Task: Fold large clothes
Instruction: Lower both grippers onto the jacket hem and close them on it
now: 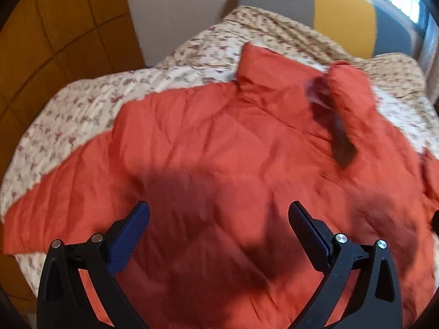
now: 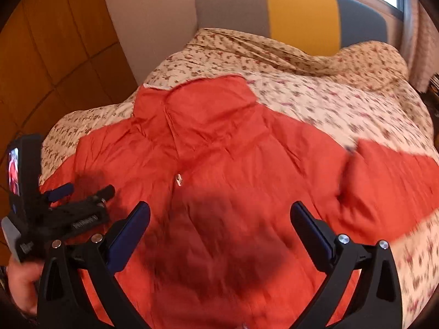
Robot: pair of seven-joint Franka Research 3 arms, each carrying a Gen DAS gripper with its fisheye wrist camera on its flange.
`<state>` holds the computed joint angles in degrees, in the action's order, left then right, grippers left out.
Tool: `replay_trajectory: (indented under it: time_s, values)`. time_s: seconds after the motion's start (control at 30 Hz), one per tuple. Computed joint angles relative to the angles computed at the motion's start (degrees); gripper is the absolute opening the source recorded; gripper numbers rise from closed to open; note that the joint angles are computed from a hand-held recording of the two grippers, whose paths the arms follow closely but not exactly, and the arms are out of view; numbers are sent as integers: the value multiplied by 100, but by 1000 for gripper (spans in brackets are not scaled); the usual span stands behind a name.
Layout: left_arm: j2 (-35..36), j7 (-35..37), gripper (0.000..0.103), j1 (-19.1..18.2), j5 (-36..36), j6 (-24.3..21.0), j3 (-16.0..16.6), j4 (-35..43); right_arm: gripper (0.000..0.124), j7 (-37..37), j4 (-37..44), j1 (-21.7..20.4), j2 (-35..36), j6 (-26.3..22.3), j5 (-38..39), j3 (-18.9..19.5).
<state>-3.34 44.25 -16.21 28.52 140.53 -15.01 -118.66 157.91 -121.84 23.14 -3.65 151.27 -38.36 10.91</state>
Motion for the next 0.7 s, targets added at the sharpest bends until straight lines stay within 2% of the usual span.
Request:
replay_trajectory:
  time_s: [0.1, 0.23, 0.33, 0.4, 0.5, 0.57, 0.6, 0.67, 0.7]
  values:
    - [205, -228, 100, 61, 185, 57, 52, 128, 101, -180, 622, -2, 597, -35, -191, -125]
    - [232, -440, 100, 99, 337, 156, 97, 17, 101, -239, 1375, 232, 1261, 9, -312, -444]
    - [192, -468, 100, 113, 412, 315, 105, -110, 100, -366, 1995, 513, 1742, -309, -440, -672]
    - [220, -499, 100, 110, 550, 293, 90, -98, 93, -372, 2296, 747, 1960, -624, -605, -852]
    - [238, -586, 100, 81, 665, 247, 69, -110, 74, -261, 2385, 930, 2048, -809, -771, -1066]
    - [256, -571, 100, 83, 651, 268, 82, -126, 55, -220, 2182, 839, 1960, -525, -582, -1100]
    - [252, -580, 100, 81, 653, 289, 85, -143, 50, -185, 2035, 784, 1889, -333, -484, -1113]
    - [219, -546, 100, 100, 570, 372, 108, -185, 25, -83, 1724, 718, 1708, -87, -378, -1145]
    - [201, -549, 100, 104, 539, 403, 109, -204, 22, 39, 1490, 682, 1563, 89, -402, -1170]
